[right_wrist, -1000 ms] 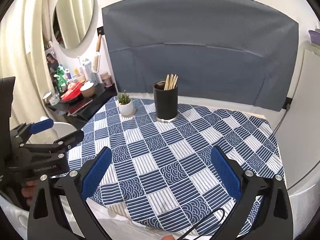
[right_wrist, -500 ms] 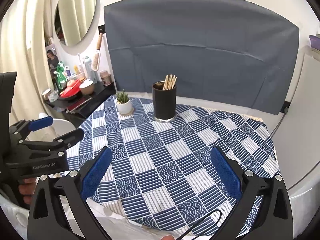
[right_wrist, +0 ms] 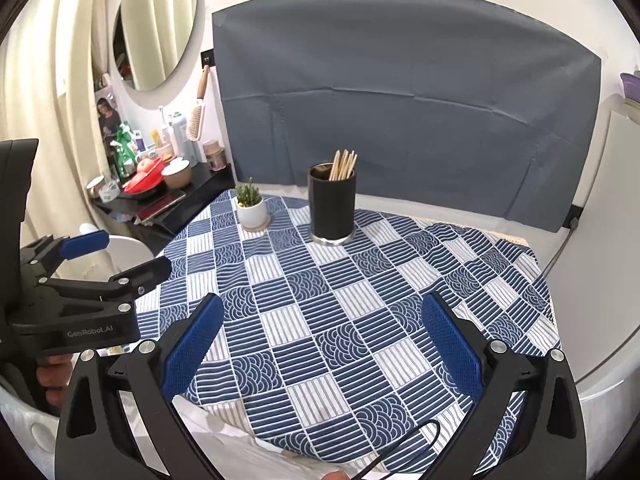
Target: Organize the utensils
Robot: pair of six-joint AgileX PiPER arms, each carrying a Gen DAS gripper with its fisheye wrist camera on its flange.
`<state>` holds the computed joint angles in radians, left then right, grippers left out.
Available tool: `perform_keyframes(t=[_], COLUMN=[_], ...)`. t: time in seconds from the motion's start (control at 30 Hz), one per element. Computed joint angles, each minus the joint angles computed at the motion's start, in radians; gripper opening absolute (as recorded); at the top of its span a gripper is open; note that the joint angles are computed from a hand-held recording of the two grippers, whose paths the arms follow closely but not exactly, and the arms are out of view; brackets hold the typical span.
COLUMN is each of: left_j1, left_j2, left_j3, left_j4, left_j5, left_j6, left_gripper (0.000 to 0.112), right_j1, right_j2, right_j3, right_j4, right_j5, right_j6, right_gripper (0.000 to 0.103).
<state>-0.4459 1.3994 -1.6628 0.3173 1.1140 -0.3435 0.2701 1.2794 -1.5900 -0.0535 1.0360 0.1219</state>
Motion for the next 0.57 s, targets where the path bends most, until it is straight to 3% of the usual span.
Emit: perform_keyframes(t=[0.57], left_j1=[0.016], left_j2=[0.021], left_j3=[-0.006], left_j4=[-0.060], left_j5=[-0.034], left_j6=[0.027], left_gripper=[0.097], right_j1=[-0.020], right_j2=[0.002], right_j3=[0.012], right_j4=[-0.025], right_j5=[-0.025], right_j6=[-0.002], right_gripper=[0.095])
